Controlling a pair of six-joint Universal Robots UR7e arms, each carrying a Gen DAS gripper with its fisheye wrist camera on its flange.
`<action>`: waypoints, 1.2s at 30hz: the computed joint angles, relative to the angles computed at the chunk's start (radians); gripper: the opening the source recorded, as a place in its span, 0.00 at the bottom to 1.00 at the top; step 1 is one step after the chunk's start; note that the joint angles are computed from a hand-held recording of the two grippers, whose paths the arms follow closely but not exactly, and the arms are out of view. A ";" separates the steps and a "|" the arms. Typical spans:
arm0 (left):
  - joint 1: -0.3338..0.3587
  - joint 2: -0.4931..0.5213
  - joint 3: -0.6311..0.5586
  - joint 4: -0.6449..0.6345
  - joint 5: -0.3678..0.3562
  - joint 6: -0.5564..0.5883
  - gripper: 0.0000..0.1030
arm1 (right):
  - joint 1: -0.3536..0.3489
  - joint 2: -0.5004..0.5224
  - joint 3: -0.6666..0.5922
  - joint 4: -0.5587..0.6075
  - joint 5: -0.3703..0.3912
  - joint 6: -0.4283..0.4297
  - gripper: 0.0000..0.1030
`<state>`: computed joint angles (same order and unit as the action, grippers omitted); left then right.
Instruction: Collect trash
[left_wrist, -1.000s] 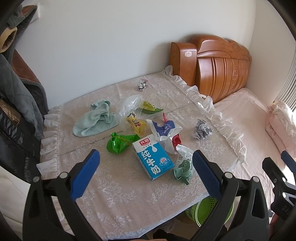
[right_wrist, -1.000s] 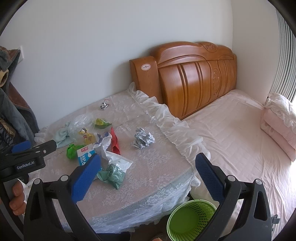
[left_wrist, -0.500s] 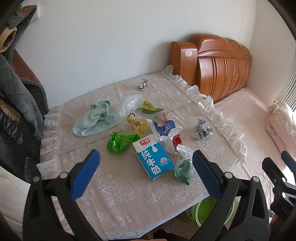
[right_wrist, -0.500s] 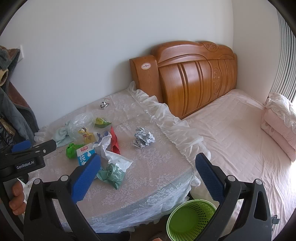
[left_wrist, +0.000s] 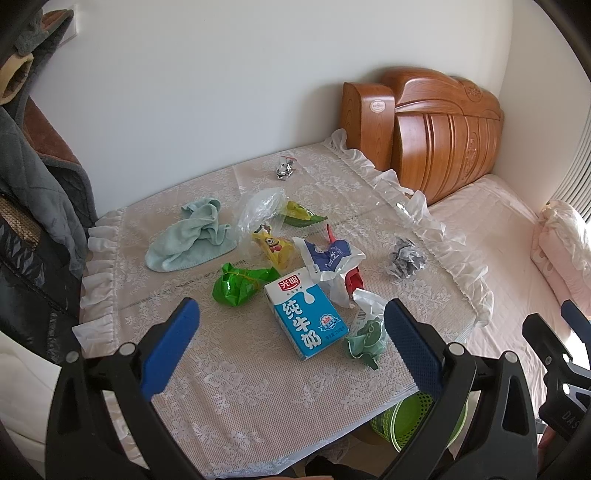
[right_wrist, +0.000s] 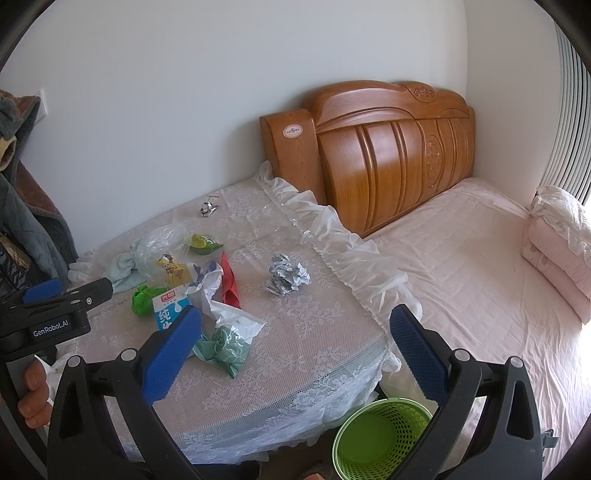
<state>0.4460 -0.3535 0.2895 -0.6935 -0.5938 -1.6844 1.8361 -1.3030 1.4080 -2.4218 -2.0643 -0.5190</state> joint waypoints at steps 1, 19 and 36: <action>0.001 0.007 -0.016 0.008 0.000 0.001 0.93 | 0.001 0.002 -0.003 0.000 -0.002 0.000 0.98; 0.003 -0.012 0.026 -0.015 -0.004 0.000 0.93 | 0.001 0.007 -0.010 0.013 0.000 0.004 0.98; 0.018 -0.203 0.390 -0.276 -0.025 0.031 0.93 | -0.027 0.002 0.027 0.087 0.039 -0.004 0.98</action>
